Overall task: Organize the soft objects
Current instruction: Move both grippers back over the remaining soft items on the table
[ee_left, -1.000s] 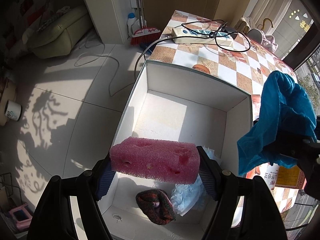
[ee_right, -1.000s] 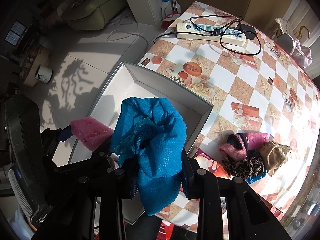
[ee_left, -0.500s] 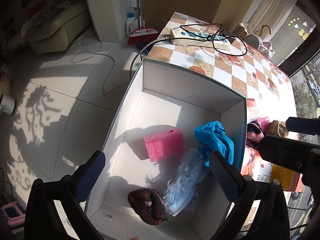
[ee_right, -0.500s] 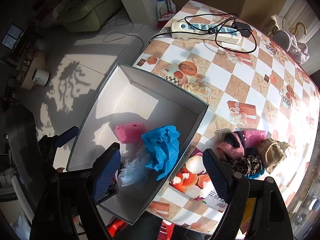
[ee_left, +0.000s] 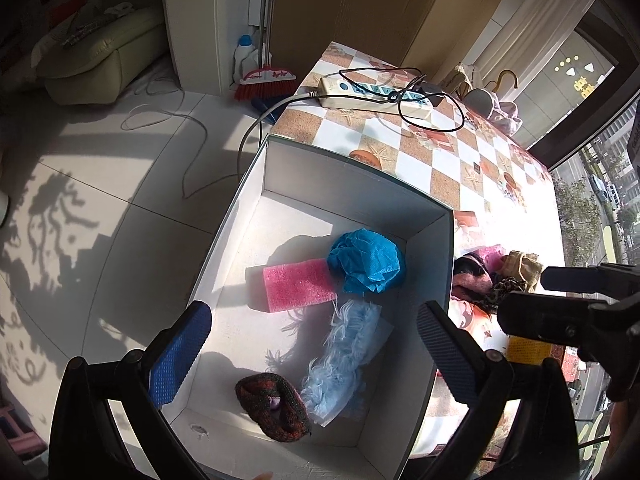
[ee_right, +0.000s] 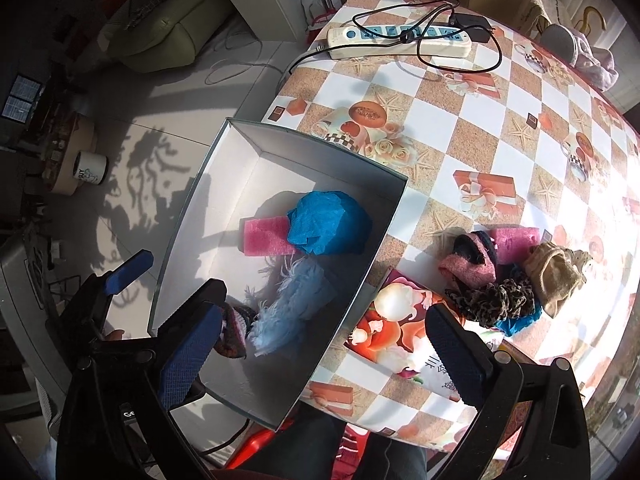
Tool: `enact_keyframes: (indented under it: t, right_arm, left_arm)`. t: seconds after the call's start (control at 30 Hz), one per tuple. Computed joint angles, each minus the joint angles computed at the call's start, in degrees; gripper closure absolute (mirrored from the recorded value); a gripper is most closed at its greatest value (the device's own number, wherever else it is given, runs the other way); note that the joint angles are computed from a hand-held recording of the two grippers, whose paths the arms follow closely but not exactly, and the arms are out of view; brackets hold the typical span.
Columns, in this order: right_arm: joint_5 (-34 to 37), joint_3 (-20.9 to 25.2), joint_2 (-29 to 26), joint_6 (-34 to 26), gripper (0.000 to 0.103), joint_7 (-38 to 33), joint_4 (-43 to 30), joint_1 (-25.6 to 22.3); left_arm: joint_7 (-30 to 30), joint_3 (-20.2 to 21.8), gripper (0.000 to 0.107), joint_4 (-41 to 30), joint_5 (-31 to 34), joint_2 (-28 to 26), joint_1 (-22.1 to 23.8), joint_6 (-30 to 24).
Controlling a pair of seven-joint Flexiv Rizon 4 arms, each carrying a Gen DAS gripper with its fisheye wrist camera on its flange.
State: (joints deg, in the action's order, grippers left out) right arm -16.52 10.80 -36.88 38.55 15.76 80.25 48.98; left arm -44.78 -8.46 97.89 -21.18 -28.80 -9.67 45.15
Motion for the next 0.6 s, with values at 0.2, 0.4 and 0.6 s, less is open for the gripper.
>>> enact_keyframes:
  t: [0.2, 0.4, 0.6]
  right_arm:
    - [-1.6, -0.5, 7.0, 3.7, 0.000, 10.1, 10.5, 1.1]
    - [-4.6, 2.0, 17.8, 3.2, 0.001, 26.9, 24.5, 1.0]
    - [-4.9, 7.4, 26.6, 3.4, 0.000, 43.9, 36.5, -0.8]
  left_arm:
    - [3.7, -0.9, 0.004, 0.7, 1.9, 1.8, -1.5, -0.2]
    - [10.0, -2.6, 0.004, 2.8, 2.5, 3.9, -4.2, 0.0]
    - [12.2, -2.6, 0.004, 3.3, 7.9, 4.1, -9.5, -1.2]
